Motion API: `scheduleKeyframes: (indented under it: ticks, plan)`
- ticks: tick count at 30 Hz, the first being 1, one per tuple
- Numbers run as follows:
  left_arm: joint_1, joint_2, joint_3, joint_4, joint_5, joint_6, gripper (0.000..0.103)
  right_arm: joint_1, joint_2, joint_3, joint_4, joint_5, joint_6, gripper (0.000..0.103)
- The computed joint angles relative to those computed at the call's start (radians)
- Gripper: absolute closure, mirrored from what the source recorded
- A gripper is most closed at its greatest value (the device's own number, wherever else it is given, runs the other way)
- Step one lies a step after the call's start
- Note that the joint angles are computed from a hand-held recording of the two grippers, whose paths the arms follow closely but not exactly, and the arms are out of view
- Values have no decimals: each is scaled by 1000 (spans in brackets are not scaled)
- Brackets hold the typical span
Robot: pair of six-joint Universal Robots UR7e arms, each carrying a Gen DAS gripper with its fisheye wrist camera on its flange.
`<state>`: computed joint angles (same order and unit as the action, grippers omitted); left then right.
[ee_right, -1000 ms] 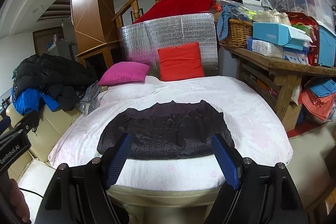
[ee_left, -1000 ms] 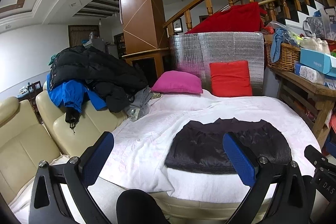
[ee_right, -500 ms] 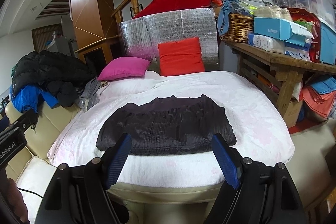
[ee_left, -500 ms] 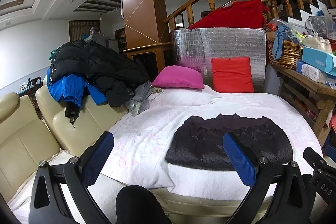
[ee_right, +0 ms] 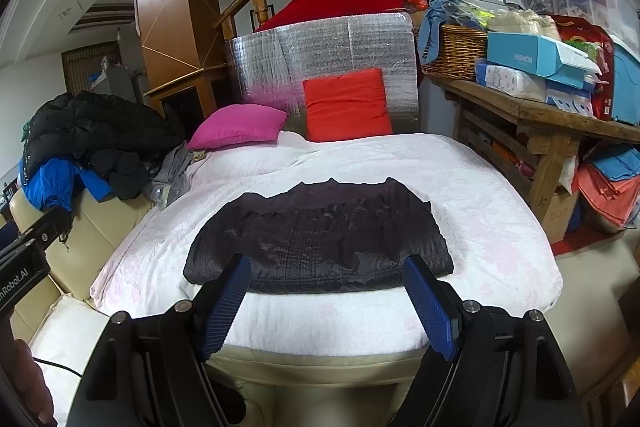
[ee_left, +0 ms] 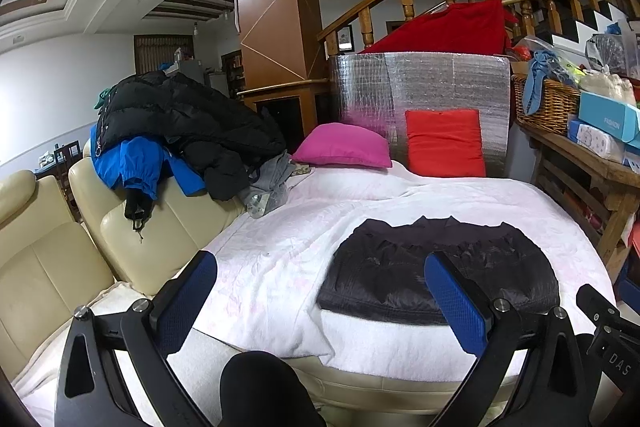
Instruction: Fold large clothes
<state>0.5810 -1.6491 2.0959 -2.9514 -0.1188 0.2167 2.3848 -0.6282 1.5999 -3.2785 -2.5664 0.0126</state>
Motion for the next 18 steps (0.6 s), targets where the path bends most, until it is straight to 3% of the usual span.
scheduleKeyframes:
  ticks: [18]
  plan:
    - [2, -7, 3, 21, -5, -11, 0, -1, -3, 3, -1, 4, 11, 22]
